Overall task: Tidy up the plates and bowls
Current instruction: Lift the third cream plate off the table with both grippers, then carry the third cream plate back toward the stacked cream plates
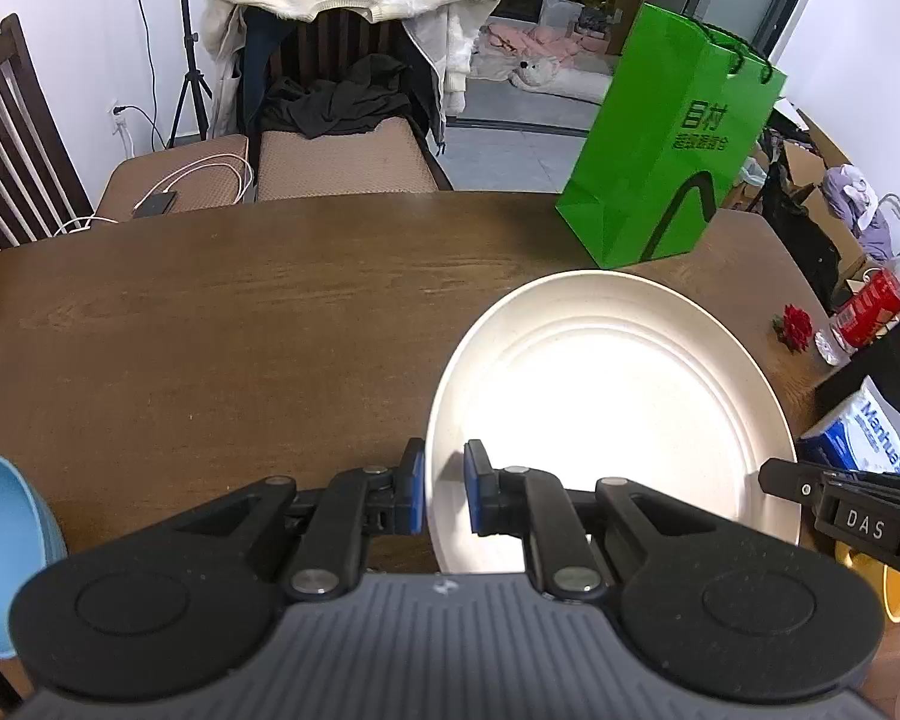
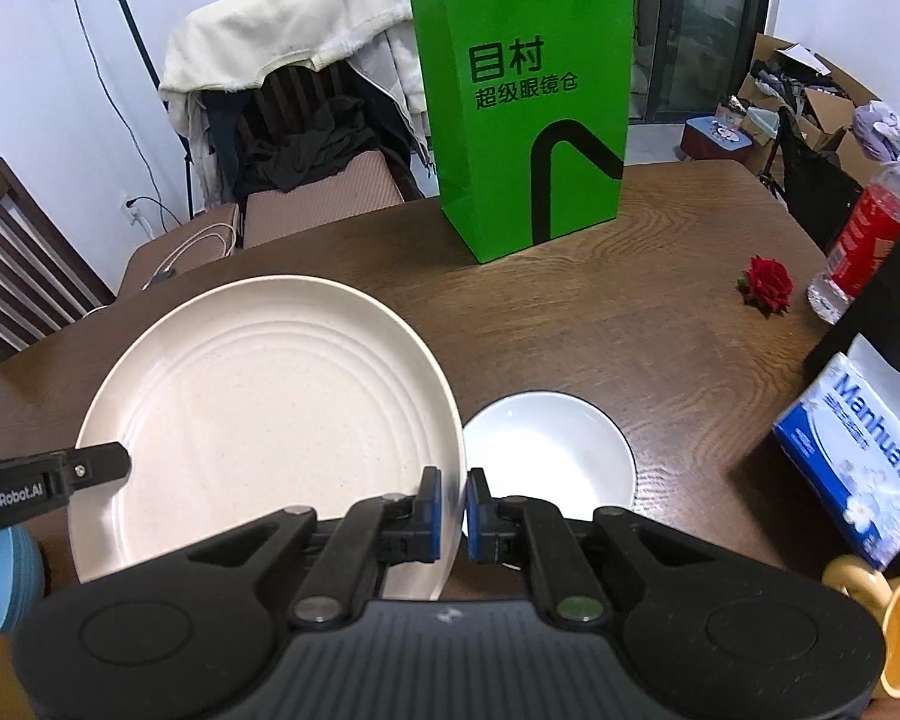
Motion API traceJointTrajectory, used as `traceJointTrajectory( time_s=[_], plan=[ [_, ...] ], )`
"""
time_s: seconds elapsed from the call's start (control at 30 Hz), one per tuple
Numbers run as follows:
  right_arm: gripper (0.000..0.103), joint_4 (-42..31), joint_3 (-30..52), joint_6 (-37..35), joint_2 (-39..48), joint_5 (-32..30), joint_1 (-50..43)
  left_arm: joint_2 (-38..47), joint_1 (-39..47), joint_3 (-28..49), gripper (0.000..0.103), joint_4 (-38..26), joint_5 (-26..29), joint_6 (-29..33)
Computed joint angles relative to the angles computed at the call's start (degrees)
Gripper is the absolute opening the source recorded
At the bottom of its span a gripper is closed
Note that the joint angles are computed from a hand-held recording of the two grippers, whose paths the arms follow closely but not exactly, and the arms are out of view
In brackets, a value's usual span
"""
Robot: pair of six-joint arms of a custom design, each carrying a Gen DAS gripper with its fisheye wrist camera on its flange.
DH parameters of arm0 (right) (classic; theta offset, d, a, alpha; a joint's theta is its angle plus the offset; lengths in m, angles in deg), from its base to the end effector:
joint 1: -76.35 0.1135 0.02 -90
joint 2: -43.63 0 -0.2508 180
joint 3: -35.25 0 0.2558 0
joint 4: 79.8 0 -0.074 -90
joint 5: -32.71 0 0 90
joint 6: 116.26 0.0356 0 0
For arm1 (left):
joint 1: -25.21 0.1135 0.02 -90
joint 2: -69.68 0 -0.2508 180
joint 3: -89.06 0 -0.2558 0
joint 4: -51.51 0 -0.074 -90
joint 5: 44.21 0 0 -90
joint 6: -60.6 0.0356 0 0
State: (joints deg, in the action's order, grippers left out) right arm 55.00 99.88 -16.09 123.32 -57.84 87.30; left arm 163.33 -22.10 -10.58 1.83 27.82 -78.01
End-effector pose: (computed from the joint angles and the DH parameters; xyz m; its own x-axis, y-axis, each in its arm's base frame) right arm 0.2714 0.0529 0.1986 -0.8734 0.0108 -0.4868 -0.0410 0.9946 0.0958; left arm 0.2345 -0.2380 0.2089 -0.8526 -0.1283 -0.5067 -0.0537 0.9858 -0.1592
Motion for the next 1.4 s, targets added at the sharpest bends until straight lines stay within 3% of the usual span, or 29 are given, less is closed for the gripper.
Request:
traceJointTrajectory(
  time_s=[0.9,1.4],
  plan=[
    [0.008,-16.3,-13.8,-3.5,-30.9,-1.1,-3.1,-8.4,-18.4,-3.9,0.014,-9.0,-7.6,-17.0],
    [0.008,-30.0,-19.0,-9.5,-49.2,-4.1,-9.4,-7.6,-31.3,-3.5,0.014,-14.6,-11.5,-30.7]
  ],
)
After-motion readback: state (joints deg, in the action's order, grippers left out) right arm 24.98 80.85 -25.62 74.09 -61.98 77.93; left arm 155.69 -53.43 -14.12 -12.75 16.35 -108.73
